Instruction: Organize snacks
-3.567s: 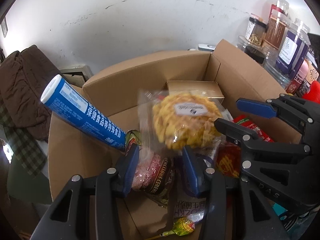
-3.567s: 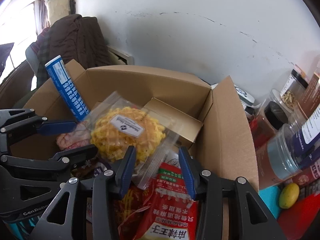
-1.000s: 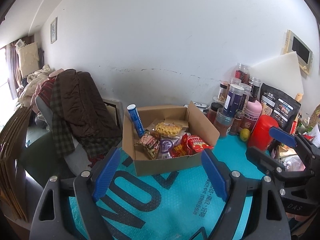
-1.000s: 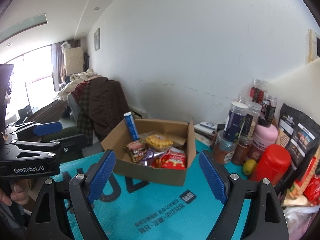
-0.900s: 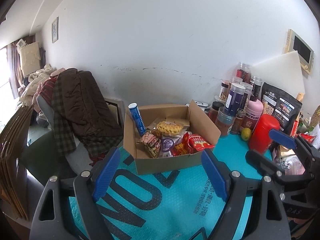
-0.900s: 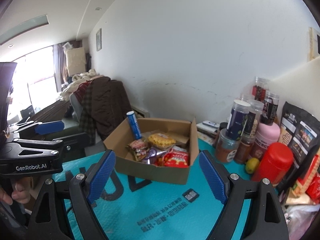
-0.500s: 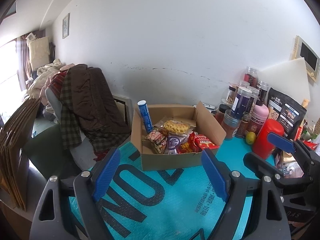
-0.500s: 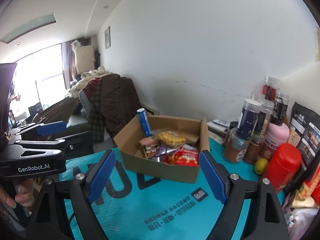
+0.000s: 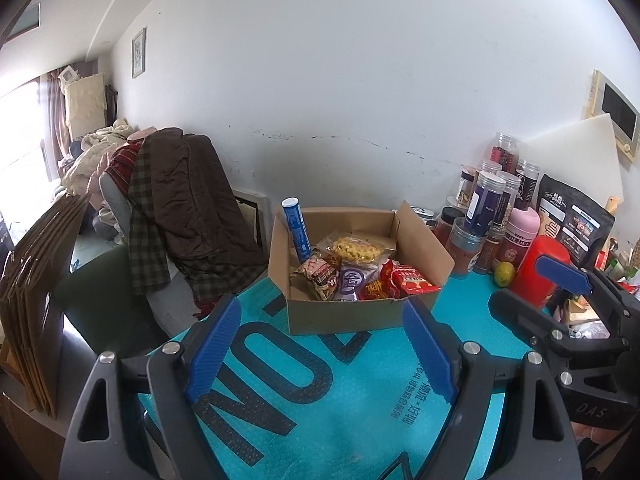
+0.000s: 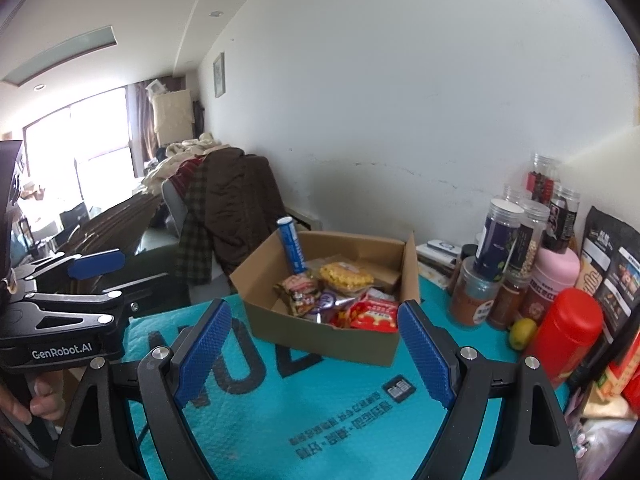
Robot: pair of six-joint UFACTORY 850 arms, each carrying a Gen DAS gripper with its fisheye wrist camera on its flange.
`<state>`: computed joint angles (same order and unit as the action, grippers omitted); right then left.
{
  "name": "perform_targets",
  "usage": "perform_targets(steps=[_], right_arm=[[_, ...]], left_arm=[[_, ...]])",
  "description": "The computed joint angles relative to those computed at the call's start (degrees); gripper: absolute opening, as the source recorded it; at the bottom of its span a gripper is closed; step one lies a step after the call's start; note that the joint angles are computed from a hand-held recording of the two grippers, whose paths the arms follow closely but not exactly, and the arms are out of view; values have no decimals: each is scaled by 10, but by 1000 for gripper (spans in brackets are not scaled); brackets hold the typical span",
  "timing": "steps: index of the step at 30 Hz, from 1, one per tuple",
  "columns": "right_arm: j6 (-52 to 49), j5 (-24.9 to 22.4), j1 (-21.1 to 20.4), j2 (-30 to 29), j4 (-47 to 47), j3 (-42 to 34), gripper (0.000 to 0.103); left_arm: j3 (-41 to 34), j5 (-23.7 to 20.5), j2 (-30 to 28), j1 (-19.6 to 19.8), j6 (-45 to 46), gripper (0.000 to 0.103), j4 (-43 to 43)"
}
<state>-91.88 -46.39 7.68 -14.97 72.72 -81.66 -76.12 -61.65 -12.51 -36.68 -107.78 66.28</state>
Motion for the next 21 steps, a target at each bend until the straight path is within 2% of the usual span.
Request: perform_targets(steps=[21], right_arm=[[5,5,-2,7,-5,4,87]], left_arm=[[4,8,2,-1,2,83,-10]])
